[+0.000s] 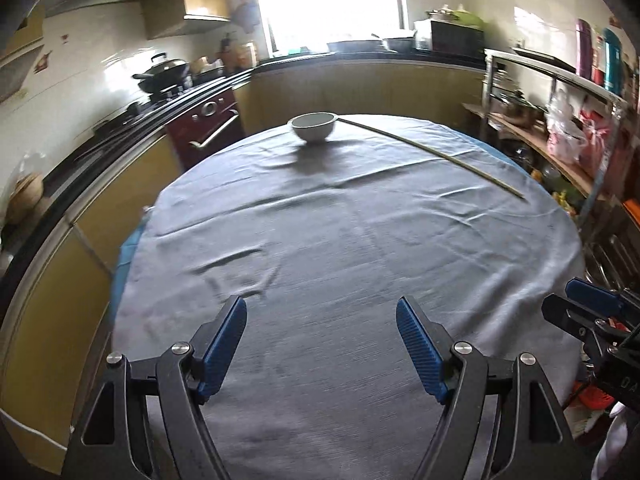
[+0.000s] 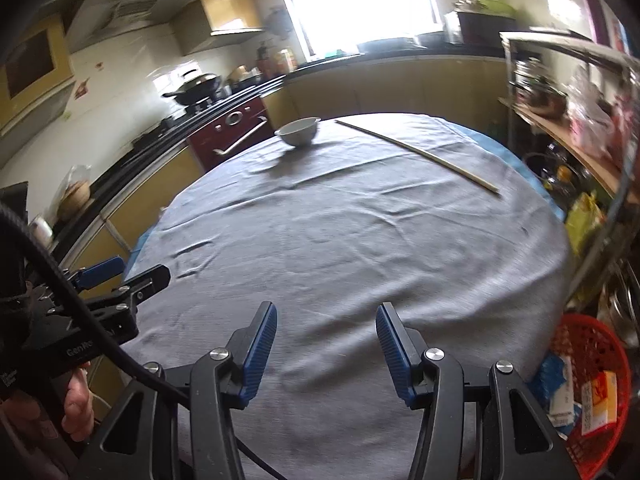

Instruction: Collect trash

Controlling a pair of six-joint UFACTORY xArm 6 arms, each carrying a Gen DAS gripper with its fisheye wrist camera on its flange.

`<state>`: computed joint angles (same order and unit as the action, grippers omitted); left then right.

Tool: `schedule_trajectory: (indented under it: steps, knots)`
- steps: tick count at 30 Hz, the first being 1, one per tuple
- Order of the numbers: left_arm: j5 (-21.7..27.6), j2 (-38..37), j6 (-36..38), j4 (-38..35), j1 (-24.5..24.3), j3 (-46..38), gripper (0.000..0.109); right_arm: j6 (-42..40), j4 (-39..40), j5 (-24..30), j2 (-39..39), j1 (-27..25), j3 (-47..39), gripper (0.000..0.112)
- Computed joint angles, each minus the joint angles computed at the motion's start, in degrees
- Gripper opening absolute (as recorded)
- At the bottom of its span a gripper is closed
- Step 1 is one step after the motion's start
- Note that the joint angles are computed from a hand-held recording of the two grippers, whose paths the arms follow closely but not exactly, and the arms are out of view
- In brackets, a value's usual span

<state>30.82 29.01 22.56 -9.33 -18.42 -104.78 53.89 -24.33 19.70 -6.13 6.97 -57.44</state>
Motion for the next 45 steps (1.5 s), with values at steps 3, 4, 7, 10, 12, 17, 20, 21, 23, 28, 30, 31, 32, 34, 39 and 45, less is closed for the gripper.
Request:
schedule_trajectory:
  steps: [3,4,7,10,12,17,20,21,23,28,30,31,32,34,39,45]
  knots:
    - [-0.5,-0.22,-1.56,1.0,1.16,0.56,0.078,-1.58,0.71,0.29,1.76,1.28,-2.06,0.056]
    - [-0.6,-0.26,-1.87,1.2,1.48,0.67,0.078,-1.96,0.77,0.36,2.31,1.7,-2.63,0.056]
    - [-0.95,-0.52,-3.37,2.09,2.42,1.15,0.078,-3.3,1.07,0.93,3.46,2.84,-4.12,0.056]
    - [-1.14,-0.47,-5.31,3.51,3.11,0.96,0.078,-3.85,1.1,1.31,4.29,3.54,-5.43,0.056]
    - [-1.35,-0.68,-6.2,4.18,3.46,1.13,0.078,-3.68,0.6,1.46,4.54,3.92,-6.02,0.056]
    - [-1.82,-1.31,-8.66,6.66,3.96,1.53,0.078,-3.1,-0.75,1.72,4.84,4.55,-6.9,0.056]
    - [-2.07,-1.61,-9.94,8.09,3.95,1.74,0.078,-2.75,-1.24,1.63,4.71,4.81,-6.85,0.056]
    - [-2.2,-1.88,-10.41,8.6,3.92,1.99,0.078,-2.28,-1.81,1.74,4.59,4.91,-6.77,0.056]
    - [-2.37,-2.38,-11.11,9.34,3.85,2.51,0.078,-1.56,-2.99,1.98,4.31,5.05,-6.59,0.056]
    - [-3.29,-4.06,-13.39,11.83,3.71,4.52,0.078,-0.17,-3.78,1.59,3.25,5.32,-5.3,0.056]
    - [-3.78,-4.82,-14.0,12.55,3.67,5.43,0.078,0.4,-4.22,1.42,2.7,5.36,-4.67,0.056]
    - [-4.21,-5.34,-14.22,12.88,3.66,6.12,0.078,0.71,-4.44,1.28,2.35,5.37,-4.3,0.056]
    - [-4.47,-5.76,-14.36,13.12,3.64,6.61,0.078,1.13,-4.75,1.27,2.2,5.45,-4.2,0.056]
    - [-4.92,-6.73,-14.56,13.39,3.62,7.75,0.078,2.13,-5.54,0.95,1.41,5.44,-3.47,0.056]
    - [-6.64,-9.45,-15.05,14.37,3.49,11.16,0.078,4.07,-7.61,0.52,-0.35,5.55,-2.14,0.056]
    - [-7.85,-12.36,-13.98,13.46,3.44,14.33,0.078,7.81,-11.77,0.78,-2.81,6.16,-0.8,0.056]
